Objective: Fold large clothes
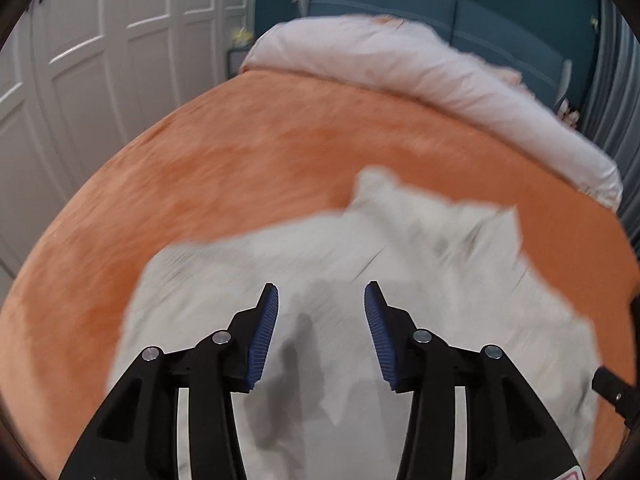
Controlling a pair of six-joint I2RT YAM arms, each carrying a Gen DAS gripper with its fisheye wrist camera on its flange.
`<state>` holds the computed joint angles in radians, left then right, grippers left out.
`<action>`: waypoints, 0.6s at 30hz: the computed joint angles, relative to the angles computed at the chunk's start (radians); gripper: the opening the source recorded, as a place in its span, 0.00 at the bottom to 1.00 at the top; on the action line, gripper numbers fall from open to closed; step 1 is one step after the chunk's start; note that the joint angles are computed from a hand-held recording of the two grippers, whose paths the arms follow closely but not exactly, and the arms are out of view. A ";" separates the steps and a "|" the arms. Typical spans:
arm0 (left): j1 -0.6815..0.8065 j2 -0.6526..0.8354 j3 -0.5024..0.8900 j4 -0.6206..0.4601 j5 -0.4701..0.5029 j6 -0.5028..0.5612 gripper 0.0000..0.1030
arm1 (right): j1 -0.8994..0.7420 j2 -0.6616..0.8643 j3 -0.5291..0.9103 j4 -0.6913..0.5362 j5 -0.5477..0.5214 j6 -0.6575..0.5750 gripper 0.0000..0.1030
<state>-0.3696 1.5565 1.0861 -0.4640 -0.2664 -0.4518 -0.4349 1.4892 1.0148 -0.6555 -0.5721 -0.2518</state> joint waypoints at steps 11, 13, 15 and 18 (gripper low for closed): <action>0.193 -0.290 -0.355 -0.101 0.011 0.114 0.57 | -0.288 -0.124 -0.117 -0.113 0.137 -0.214 0.32; 0.264 -0.447 -0.383 -0.228 0.075 0.160 0.60 | -0.497 -0.131 -0.062 -0.277 0.075 -0.428 0.38; 0.350 -0.599 -0.399 -0.366 0.154 0.227 0.66 | -0.678 -0.122 -0.016 -0.445 0.048 -0.644 0.51; 0.552 -0.847 -0.417 -0.625 0.323 0.394 0.71 | -0.959 -0.065 0.031 -0.663 0.092 -1.016 0.57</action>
<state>0.1820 0.7099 0.6692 -1.0893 0.0570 -0.0575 -1.3940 1.4239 1.0453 -1.3187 -0.4798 -1.2678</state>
